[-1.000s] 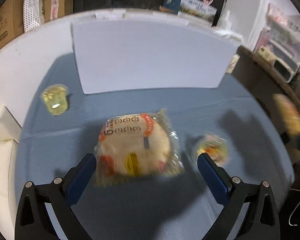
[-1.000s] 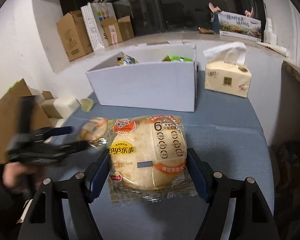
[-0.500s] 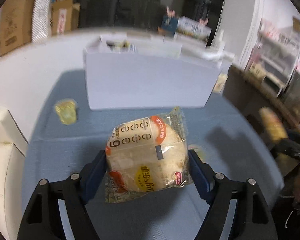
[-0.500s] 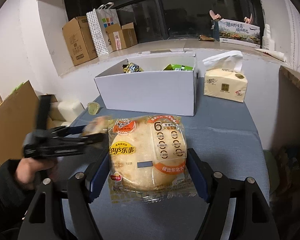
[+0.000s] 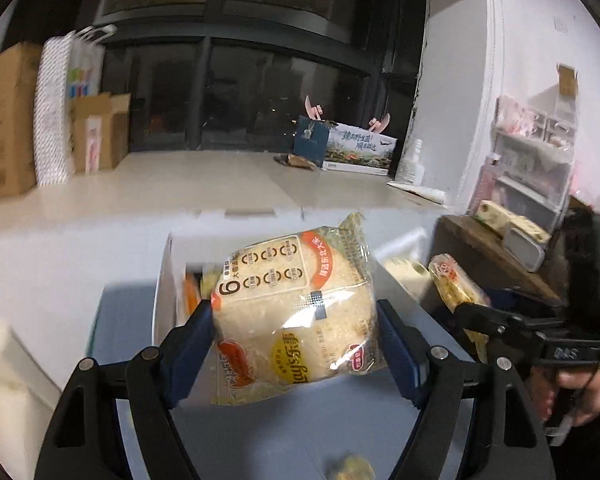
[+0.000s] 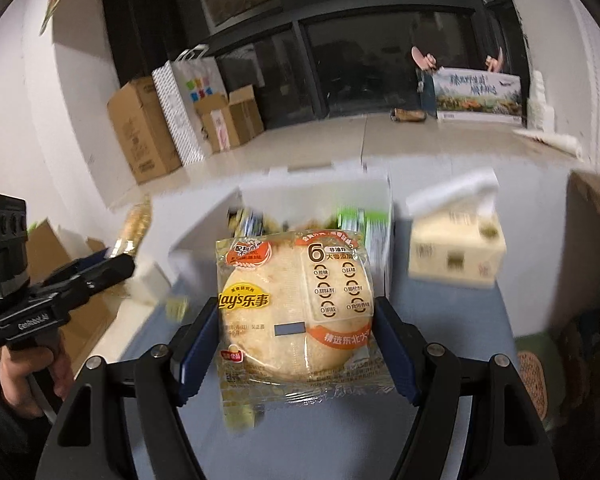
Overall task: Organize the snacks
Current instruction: 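Lower both flatbread packs into the white box and open both tools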
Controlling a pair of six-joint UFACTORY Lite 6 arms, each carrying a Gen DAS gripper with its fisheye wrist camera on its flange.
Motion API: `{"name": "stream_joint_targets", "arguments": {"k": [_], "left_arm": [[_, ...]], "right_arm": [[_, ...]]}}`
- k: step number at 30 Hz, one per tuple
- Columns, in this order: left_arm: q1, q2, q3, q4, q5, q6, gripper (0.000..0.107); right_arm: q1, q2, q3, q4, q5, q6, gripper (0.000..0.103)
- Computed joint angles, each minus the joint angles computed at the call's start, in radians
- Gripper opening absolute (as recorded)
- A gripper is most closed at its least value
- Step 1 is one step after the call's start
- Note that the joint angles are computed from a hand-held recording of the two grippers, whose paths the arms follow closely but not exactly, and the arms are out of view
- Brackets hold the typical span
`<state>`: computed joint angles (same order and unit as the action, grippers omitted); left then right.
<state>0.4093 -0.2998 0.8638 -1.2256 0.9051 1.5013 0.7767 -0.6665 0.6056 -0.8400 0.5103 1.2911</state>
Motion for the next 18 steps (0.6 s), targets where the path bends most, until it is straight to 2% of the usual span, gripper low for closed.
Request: {"name": "stream_joint_targets", "arguments": {"k": [3, 5, 7, 8, 9, 10, 11, 15, 18], "left_arm": [[-0.171, 0.235, 0.258, 0.045, -0.122, -0.137, 0.083], [-0.243, 0.388, 0.421, 0.093, -0.157, -0.23, 0.083], [-0.303, 0.493, 0.539, 0.158, -0.236, -0.324, 0.092], [-0.322, 0.515, 0.559, 0.197, -0.262, -0.358, 0.103], [-0.342, 0.567, 0.619, 0.249, -0.284, -0.412, 0.103], [-0.348, 0.589, 0.636, 0.262, -0.302, -0.427, 0.103], [-0.333, 0.587, 0.623, 0.235, -0.306, -0.4, 0.103], [-0.289, 0.579, 0.583, 0.156, -0.284, -0.314, 0.103], [-0.26, 0.531, 0.516, 0.105, -0.277, -0.237, 0.103]], "right_arm": [[-0.175, 0.209, 0.169, 0.081, -0.12, -0.183, 0.078], [-0.248, 0.345, 0.271, 0.161, -0.167, -0.303, 0.078], [-0.287, 0.441, 0.339, 0.224, -0.189, -0.397, 0.078], [-0.293, 0.498, 0.381, 0.21, -0.174, -0.401, 0.079], [-0.293, 0.53, 0.404, 0.183, -0.16, -0.384, 0.082], [-0.293, 0.572, 0.432, 0.115, -0.135, -0.327, 0.096], [-0.296, 0.579, 0.436, 0.088, -0.124, -0.304, 0.103], [-0.349, 0.552, 0.4, 0.226, -0.167, -0.419, 0.103], [-0.341, 0.482, 0.345, 0.173, -0.168, -0.359, 0.103]]}}
